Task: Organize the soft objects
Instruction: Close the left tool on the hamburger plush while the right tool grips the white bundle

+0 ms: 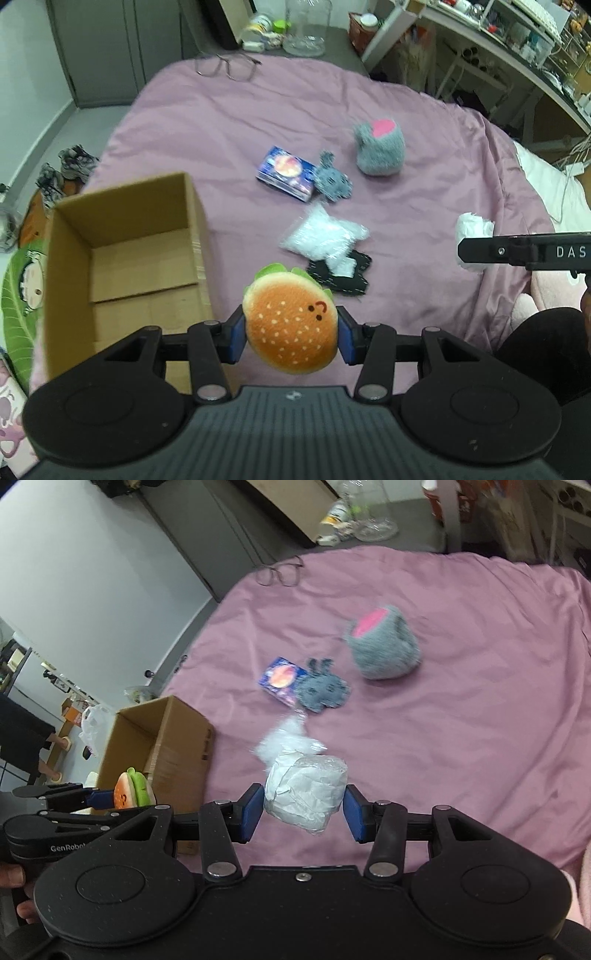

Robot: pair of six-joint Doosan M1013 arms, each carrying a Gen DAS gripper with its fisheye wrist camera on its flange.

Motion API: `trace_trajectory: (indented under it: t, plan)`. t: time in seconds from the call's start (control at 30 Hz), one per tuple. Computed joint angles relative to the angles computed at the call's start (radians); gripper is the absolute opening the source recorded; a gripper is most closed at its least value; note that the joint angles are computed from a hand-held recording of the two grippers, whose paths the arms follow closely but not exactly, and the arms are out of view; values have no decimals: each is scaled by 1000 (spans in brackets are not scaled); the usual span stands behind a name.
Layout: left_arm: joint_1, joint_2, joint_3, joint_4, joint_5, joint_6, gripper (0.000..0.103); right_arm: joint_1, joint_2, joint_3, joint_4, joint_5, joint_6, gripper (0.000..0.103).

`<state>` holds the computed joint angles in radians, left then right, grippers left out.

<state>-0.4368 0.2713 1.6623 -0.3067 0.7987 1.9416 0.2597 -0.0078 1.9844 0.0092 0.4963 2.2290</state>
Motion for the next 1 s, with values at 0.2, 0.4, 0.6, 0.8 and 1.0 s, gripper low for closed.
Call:
trace_trajectory:
  t: [0.2, 0.4, 0.6, 0.8, 1.0]
  plan:
    - [49, -24, 11, -35, -30, 30, 47, 58, 21, -41, -103, -7, 73, 46]
    - [98, -35, 25, -85, -45, 78, 47, 118, 51, -82, -208, -12, 156, 46]
    - [146, -36, 28, -112, -50, 126, 47, 170, 87, -121, -308, -14, 233, 46]
    - [188, -32, 32, -161, -53, 182, 47, 199, 116, -145, -365, -31, 293, 46]
    - [224, -19, 34, -203, -39, 220, 47, 235, 143, -182, -414, -10, 337, 46]
